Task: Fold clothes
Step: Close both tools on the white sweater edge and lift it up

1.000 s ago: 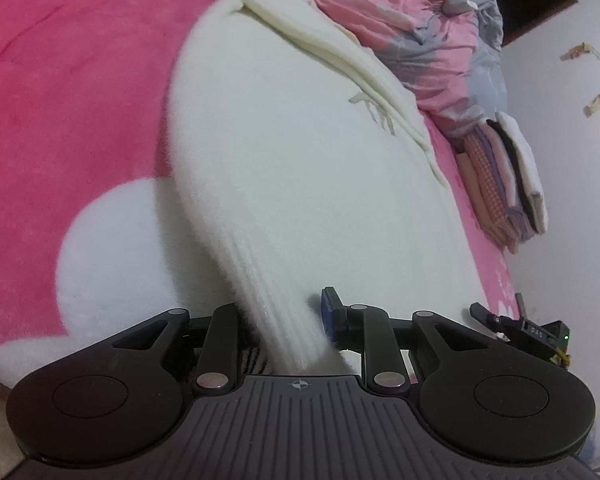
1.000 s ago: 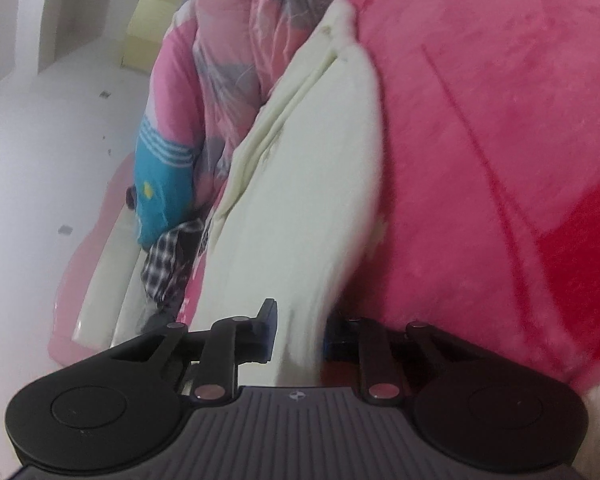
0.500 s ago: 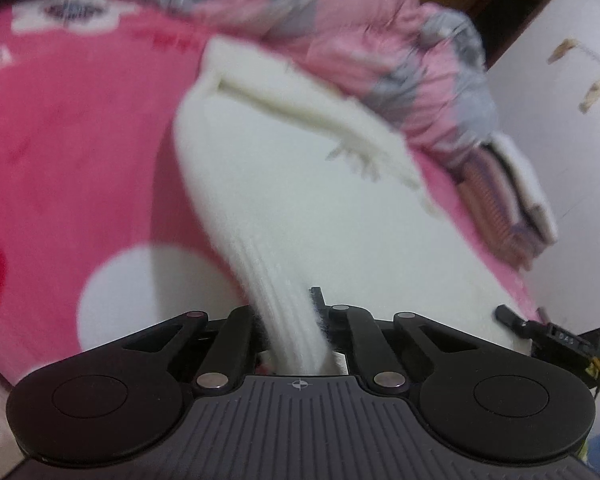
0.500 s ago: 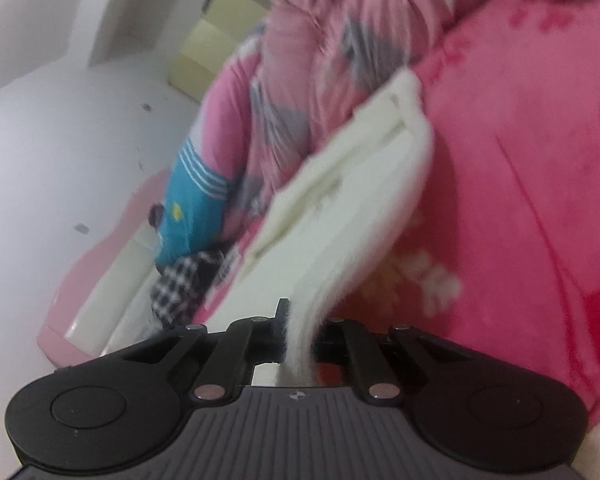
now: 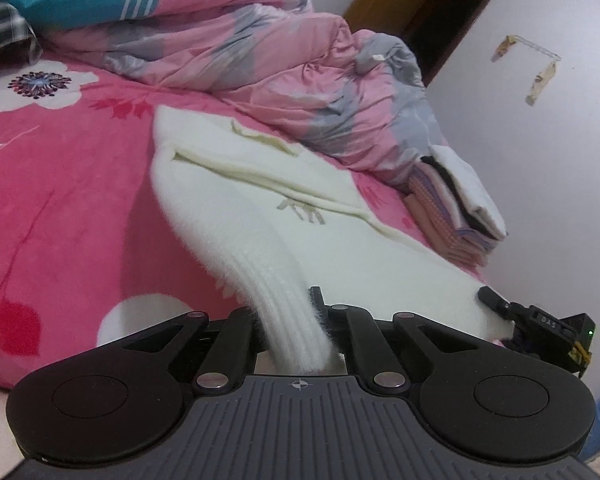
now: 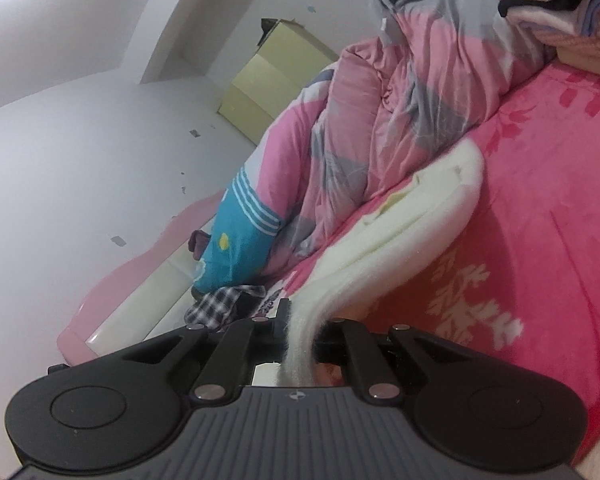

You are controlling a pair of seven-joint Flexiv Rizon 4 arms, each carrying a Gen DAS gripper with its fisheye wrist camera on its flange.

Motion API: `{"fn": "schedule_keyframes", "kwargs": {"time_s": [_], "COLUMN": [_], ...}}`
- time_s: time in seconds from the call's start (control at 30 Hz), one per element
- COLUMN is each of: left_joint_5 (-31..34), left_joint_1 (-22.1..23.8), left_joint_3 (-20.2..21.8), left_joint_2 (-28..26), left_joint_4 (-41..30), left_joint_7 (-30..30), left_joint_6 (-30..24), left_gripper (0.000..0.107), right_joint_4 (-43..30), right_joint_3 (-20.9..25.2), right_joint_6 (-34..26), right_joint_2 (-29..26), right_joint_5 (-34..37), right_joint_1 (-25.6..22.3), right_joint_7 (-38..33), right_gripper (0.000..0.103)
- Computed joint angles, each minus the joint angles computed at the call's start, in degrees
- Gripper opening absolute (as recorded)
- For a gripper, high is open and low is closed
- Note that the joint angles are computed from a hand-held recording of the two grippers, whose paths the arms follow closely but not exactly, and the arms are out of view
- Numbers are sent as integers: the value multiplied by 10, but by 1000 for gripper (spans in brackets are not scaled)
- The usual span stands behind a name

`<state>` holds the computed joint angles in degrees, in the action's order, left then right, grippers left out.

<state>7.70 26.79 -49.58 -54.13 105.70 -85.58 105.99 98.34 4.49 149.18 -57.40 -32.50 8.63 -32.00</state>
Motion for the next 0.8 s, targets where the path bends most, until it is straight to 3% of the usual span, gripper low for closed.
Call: {"fn": "schedule_keyframes", "kwargs": {"time_s": [0.47, 0.63, 0.8], "left_joint_5": [69, 96, 112], "left_joint_1": [50, 65, 68], "left_joint_3": [-2, -15, -33], "left_joint_2": [53, 34, -10], "left_joint_4": [121, 108, 70], "left_joint_7": [-111, -128, -115], "left_joint_6": [77, 76, 67], "left_gripper": [4, 4, 5], "right_joint_4": [162, 167, 126], "right_joint_3": [15, 20, 18], "right_joint_6": [109, 116, 104], "right_joint_2": [56, 53, 35], "right_joint_5": [66, 64, 50], "right_joint_1": [37, 35, 25], "right_joint_7": [-92, -84, -52], "right_gripper": [6, 7, 6]}}
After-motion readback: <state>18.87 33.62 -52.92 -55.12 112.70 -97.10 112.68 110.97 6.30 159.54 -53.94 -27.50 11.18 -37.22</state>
